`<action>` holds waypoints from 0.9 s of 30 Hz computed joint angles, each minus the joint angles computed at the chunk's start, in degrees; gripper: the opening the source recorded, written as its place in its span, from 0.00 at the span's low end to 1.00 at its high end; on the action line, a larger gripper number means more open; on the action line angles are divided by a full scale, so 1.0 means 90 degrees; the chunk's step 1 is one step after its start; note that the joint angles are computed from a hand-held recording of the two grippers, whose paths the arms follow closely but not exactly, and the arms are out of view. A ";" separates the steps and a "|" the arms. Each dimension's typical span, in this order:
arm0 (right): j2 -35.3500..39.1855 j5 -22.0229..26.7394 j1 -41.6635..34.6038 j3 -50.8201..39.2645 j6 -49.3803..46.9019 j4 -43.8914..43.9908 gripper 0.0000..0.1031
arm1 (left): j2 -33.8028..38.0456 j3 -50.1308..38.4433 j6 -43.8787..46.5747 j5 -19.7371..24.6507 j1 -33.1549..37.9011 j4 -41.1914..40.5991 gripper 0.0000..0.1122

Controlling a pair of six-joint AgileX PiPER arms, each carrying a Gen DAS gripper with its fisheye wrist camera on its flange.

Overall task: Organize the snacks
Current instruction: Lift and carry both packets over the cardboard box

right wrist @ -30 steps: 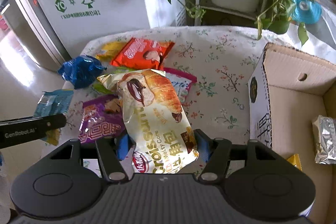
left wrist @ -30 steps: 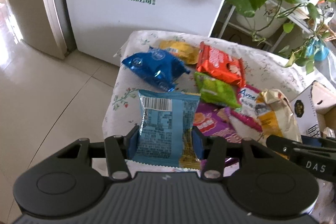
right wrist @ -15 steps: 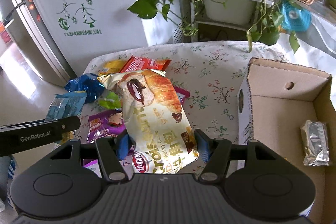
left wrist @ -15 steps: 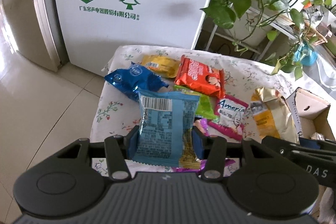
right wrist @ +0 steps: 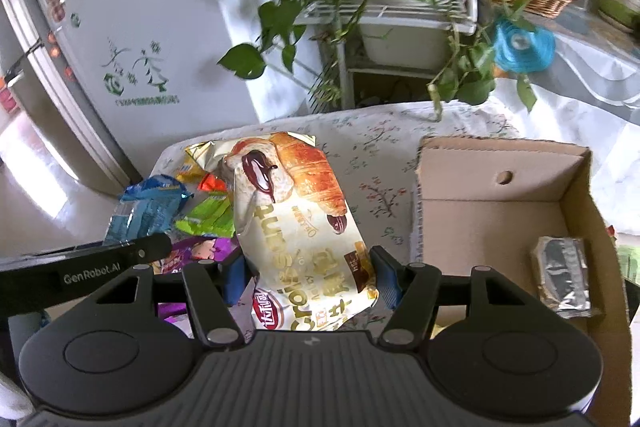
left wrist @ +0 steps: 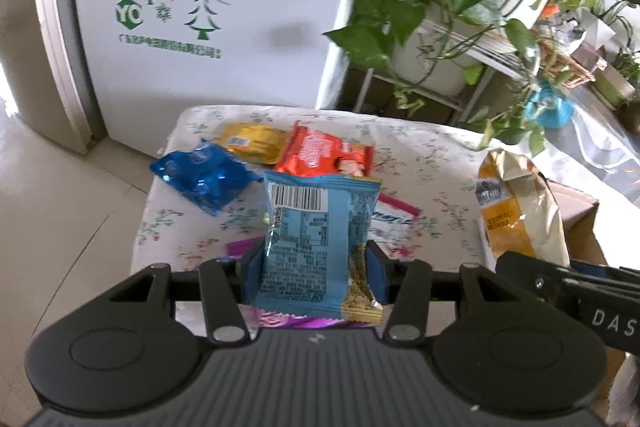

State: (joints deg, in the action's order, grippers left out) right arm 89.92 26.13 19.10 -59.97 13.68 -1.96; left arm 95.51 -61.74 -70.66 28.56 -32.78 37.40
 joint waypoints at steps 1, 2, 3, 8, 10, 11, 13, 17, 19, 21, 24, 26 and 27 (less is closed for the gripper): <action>-0.0033 -0.0020 -0.0049 0.0021 -0.0013 0.0026 0.67 | 0.0026 -0.0067 -0.0003 0.0010 -0.0054 -0.0027 0.44; -0.0080 -0.0029 -0.0104 0.0038 -0.0030 0.0053 0.67 | 0.0054 -0.0138 0.0012 0.0010 -0.0104 -0.0062 0.44; -0.0143 -0.0047 -0.0168 0.0081 -0.0085 0.0106 0.67 | 0.0087 -0.0211 0.0028 0.0013 -0.0157 -0.0084 0.44; -0.0405 -0.0082 -0.0509 0.0223 -0.0317 0.0326 0.67 | 0.0235 -0.0474 0.0054 0.0029 -0.0422 -0.0179 0.44; -0.0467 -0.0084 -0.0627 0.0251 -0.0324 0.0343 0.67 | 0.0283 -0.0554 0.0035 0.0027 -0.0526 -0.0176 0.44; -0.0512 -0.0078 -0.0695 0.0274 -0.0383 0.0397 0.67 | 0.0299 -0.0583 0.0035 0.0016 -0.0569 -0.0182 0.44; -0.0587 -0.0081 -0.0832 0.0321 -0.0463 0.0472 0.67 | 0.0330 -0.0632 0.0041 -0.0035 -0.0653 -0.0211 0.44; -0.0738 -0.0100 -0.1116 0.0414 -0.0501 0.0558 0.67 | 0.0435 -0.0800 0.0148 -0.0149 -0.0855 -0.0317 0.44; -0.0812 -0.0112 -0.1236 0.0464 -0.0521 0.0612 0.67 | 0.0495 -0.0892 0.0296 -0.0269 -0.0952 -0.0437 0.44; -0.0899 -0.0117 -0.1368 0.0526 -0.0559 0.0673 0.67 | 0.0571 -0.0999 0.0397 -0.0344 -0.1061 -0.0511 0.44; -0.1031 -0.0100 -0.1595 0.0614 -0.0604 0.0784 0.67 | 0.0716 -0.1169 0.0616 -0.0480 -0.1233 -0.0692 0.44; -0.1136 -0.0085 -0.1751 0.0678 -0.0655 0.0836 0.67 | 0.0805 -0.1262 0.0792 -0.0559 -0.1330 -0.0842 0.44; -0.1169 -0.0084 -0.1802 0.0698 -0.0644 0.0820 0.67 | 0.0860 -0.1320 0.0862 -0.0577 -0.1396 -0.0885 0.44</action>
